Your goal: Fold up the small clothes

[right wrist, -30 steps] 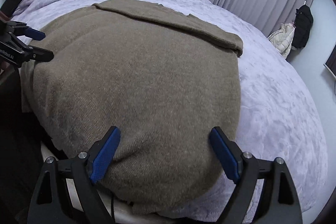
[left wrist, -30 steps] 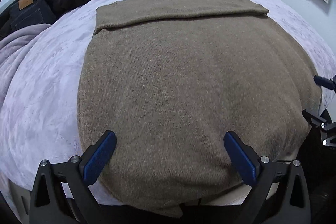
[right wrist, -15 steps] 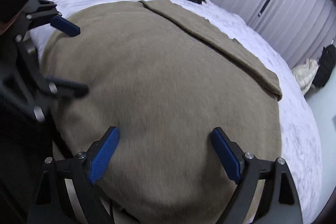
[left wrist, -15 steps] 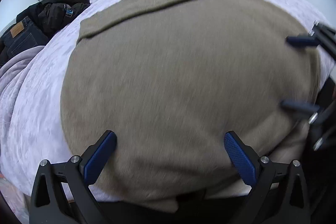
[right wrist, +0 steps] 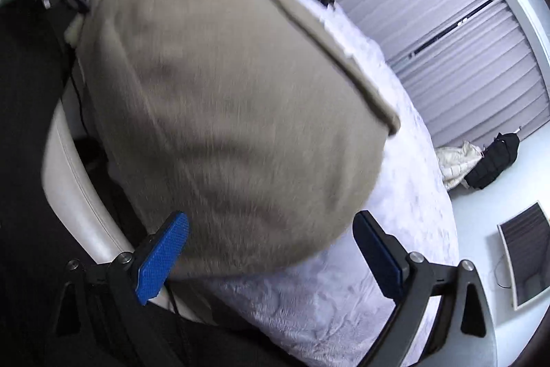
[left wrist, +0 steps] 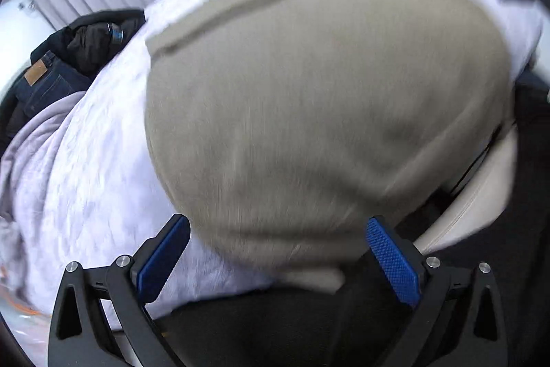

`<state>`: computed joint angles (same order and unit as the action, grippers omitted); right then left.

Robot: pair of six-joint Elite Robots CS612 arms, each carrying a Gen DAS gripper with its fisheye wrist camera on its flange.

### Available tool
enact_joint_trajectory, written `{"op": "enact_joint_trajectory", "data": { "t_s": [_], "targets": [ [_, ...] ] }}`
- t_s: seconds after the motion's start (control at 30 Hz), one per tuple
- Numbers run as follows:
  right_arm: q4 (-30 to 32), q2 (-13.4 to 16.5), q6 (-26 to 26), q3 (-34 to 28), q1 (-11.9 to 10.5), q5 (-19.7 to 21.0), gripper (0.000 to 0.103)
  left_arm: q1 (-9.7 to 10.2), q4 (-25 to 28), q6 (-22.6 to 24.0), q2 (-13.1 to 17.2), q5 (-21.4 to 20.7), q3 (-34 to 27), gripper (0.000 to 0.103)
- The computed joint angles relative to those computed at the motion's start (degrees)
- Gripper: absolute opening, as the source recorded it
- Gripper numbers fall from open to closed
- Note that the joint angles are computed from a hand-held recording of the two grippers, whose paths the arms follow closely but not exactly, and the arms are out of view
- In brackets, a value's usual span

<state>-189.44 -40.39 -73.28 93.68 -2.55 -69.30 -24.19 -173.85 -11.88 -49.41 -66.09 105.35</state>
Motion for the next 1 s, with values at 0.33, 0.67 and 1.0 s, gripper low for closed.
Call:
{"op": "enact_joint_trajectory", "data": {
  "t_s": [0.33, 0.67, 1.0],
  "targets": [
    [1.6, 2.5, -2.3, -2.7, 3.5, -1.2, 0.098, -0.95, 1.7, 1.3, 5.3, 1.2, -7.5, 0.103],
    [1.0, 3.5, -2.8, -3.5, 0.0, -3.6, 0.101, -2.06, 5.0, 0.1, 4.6, 4.3, -5.2, 0.103],
    [19.6, -0.2, 19.2, -10.1, -0.2, 4.8, 0.101, 0.24, 2.5, -8.2, 2.3, 2.3, -7.2, 0.103]
  ]
}}
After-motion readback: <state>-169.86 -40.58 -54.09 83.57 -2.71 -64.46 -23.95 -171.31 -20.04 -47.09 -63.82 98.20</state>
